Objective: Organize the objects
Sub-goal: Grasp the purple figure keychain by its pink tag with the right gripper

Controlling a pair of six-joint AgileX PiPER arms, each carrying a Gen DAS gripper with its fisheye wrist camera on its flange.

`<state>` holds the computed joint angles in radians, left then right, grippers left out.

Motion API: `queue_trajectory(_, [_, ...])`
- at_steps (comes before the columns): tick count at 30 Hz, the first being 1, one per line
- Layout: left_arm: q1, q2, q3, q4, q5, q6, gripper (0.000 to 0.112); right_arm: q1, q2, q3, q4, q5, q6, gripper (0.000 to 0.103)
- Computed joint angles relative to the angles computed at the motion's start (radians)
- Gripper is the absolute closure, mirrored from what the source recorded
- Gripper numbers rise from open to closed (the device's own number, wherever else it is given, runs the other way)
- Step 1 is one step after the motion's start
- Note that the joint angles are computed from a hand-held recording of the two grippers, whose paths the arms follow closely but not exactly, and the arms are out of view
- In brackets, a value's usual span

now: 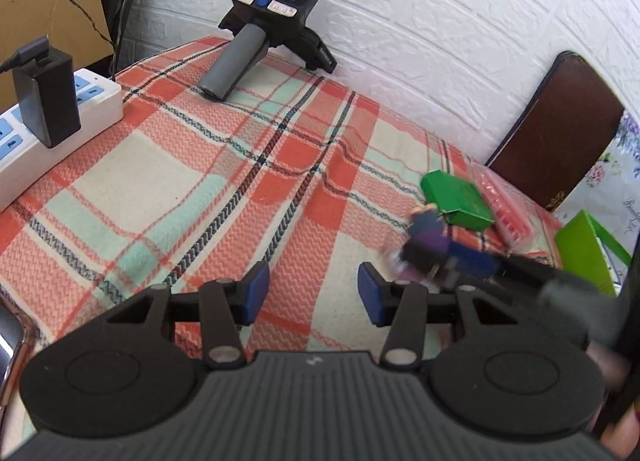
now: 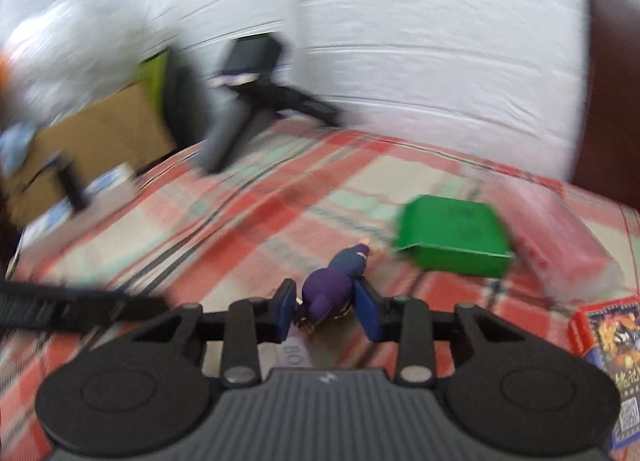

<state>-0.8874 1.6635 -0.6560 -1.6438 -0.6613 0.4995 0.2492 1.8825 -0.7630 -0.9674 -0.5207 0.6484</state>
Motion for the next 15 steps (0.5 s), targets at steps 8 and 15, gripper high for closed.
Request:
queue_trajectory(8, [-0.093, -0.057, 0.024, -0.065, -0.037, 0.06, 0.047, 0.088, -0.174, 0.306, 0.085, -0.101, -0.342, 0.065])
queue_trajectory(15, [-0.12, -0.086, 0.052, -0.091, 0.003, 0.078, 0.045, 0.055, -0.243, 0.451, 0.131, -0.154, -0.375, 0.042])
